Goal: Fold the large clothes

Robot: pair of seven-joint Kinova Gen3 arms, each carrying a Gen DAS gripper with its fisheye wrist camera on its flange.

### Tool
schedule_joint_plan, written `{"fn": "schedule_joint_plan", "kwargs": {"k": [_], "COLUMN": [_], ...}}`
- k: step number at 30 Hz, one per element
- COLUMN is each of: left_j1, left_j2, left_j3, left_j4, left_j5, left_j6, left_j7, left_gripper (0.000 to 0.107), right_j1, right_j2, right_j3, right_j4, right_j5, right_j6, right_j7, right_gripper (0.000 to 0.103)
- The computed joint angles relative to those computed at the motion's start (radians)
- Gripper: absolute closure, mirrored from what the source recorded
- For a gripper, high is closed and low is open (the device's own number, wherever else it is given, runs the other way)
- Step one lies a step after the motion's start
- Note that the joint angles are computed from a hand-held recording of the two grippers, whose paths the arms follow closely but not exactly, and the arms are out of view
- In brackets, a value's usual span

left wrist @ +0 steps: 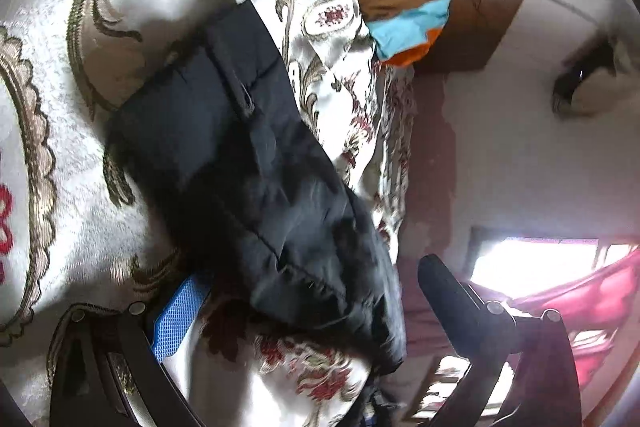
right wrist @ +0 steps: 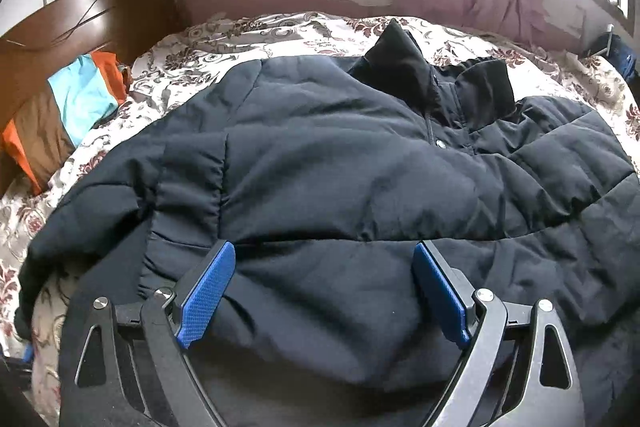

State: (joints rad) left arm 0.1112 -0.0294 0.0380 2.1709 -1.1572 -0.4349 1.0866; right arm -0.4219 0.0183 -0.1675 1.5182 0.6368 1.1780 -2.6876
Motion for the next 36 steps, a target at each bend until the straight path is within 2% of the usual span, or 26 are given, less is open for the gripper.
{"fn": "schedule_joint_plan", "kwargs": {"k": [3,5,6,9,11,13,15,17,22,25,28,31,36], "left_j1": [0.006,0.01,0.027,0.152,0.244,0.333,0.367,0.335,0.175,0.137,0.243,0.382,0.614], "left_j2": [-0.005,-0.017,-0.021,-0.026,-0.025,-0.037,-0.036,-0.044,-0.095,-0.134,-0.141,-0.122,-0.065], "left_j3": [-0.002,0.015,0.002,-0.116,-0.196,-0.271,-0.283,-0.222,0.01,0.115,0.102,0.065,-0.04], "left_j4": [0.017,0.012,0.007,0.002,-0.003,-0.002,-0.023,-0.047,-0.112,-0.191,-0.291,-0.417,-0.626], "left_j5": [0.109,0.166,0.171,0.207,0.271,0.311,0.352,0.388,0.443,0.369,0.292,0.267,0.307], "left_j6": [0.0,0.047,0.061,0.088,0.117,0.155,0.217,0.294,0.464,0.586,0.708,0.822,0.887], "left_j7": [-0.11,-0.182,-0.205,-0.284,-0.365,-0.447,-0.528,-0.609,-0.813,-0.935,-1.057,-1.179,-1.382], "left_gripper": [0.01,0.021,0.031,0.043,0.059,0.086,0.099,0.099,0.101,0.101,0.102,0.102,0.102], "right_j1": [-0.007,-0.021,-0.03,-0.055,-0.062,-0.061,-0.06,-0.061,-0.029,0.008,0.047,0.091,0.168], "right_j2": [-0.005,0.0,0.003,0.012,0.013,0.012,0.004,-0.013,-0.121,-0.187,-0.251,-0.326,-0.439], "right_j3": [-0.007,-0.019,-0.023,-0.031,-0.028,-0.023,-0.022,-0.027,-0.05,-0.07,-0.069,-0.058,-0.031], "right_j4": [0.019,0.027,0.03,0.042,0.038,0.015,0.003,-0.007,0.037,0.068,0.094,0.132,0.193], "right_j5": [0.03,0.071,0.092,0.145,0.151,0.13,0.114,0.091,0.018,-0.013,-0.056,-0.095,-0.152], "right_j6": [0.001,0.021,0.032,0.057,0.067,0.084,0.098,0.126,0.108,0.107,0.11,0.112,0.112], "right_j7": [-0.04,-0.074,-0.087,-0.128,-0.128,-0.091,-0.071,-0.079,-0.091,-0.06,-0.01,0.024,0.04], "right_gripper": [0.011,0.01,0.009,0.008,0.008,0.008,0.008,0.008,0.008,0.008,0.008,0.008,0.008]}}
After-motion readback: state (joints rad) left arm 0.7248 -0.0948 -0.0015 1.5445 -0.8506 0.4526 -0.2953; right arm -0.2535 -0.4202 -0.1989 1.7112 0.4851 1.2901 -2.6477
